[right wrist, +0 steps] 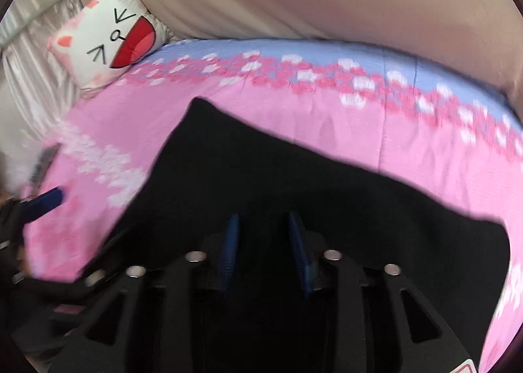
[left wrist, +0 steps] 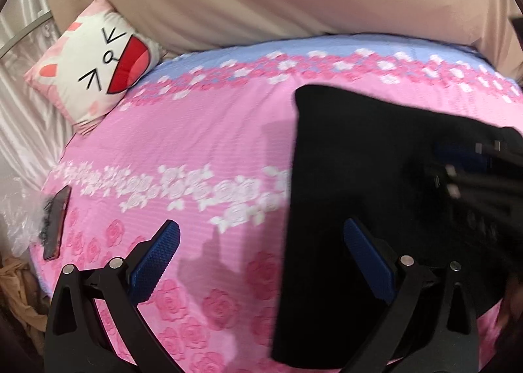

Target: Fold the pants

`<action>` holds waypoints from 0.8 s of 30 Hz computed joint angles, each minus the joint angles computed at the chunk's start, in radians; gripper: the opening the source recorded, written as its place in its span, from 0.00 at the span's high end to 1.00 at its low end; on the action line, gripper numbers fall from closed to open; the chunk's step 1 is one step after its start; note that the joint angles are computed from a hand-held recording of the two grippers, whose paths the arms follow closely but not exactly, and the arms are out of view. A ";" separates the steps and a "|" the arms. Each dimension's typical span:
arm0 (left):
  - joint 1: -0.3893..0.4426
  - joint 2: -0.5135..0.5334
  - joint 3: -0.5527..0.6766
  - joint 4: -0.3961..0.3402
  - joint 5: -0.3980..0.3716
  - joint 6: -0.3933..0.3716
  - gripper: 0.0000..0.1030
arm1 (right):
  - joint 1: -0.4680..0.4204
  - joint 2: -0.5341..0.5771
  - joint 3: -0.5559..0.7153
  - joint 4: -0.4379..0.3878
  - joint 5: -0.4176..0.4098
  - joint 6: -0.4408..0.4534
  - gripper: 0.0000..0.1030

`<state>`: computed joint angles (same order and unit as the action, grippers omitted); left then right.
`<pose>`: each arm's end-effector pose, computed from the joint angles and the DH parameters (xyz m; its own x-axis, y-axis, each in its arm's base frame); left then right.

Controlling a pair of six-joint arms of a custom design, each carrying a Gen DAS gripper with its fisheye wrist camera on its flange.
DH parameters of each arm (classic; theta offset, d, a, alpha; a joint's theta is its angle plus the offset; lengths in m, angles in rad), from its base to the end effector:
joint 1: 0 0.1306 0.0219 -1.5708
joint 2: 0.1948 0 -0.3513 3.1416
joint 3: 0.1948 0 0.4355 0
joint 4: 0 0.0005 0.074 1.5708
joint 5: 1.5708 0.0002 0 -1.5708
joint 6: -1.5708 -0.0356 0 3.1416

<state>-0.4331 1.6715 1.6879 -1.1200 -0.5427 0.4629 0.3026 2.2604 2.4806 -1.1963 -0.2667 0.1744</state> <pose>0.5580 -0.2383 0.3804 -0.7913 -0.0554 -0.6089 -0.2292 0.9501 0.2115 0.7411 0.2407 0.3585 -0.7044 -0.3952 -0.5896 -0.5591 0.8207 0.1178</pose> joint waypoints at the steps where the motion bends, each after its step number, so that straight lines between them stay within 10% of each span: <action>1: 0.005 0.000 -0.005 -0.003 0.002 0.005 0.04 | 0.000 0.028 0.048 -0.023 -0.009 -0.019 0.65; 5: 0.020 -0.019 -0.036 0.011 0.029 0.015 0.04 | -0.034 -0.145 -0.196 0.124 -0.069 -0.086 0.67; 8: 0.017 -0.026 -0.048 0.021 0.016 -0.005 0.04 | -0.070 -0.257 -0.383 0.191 0.061 -0.090 0.67; 11: 0.015 -0.031 -0.049 0.025 0.026 0.002 0.05 | -0.162 -0.379 -0.557 0.264 -0.074 -0.219 0.67; 15: 0.004 -0.076 -0.079 0.068 0.085 -0.002 0.05 | -0.262 -0.552 -0.764 0.363 -0.054 -0.295 0.56; 24: -0.091 -0.047 -0.033 0.073 0.159 -0.092 0.05 | -0.258 -0.653 -0.929 0.392 -0.053 -0.103 0.56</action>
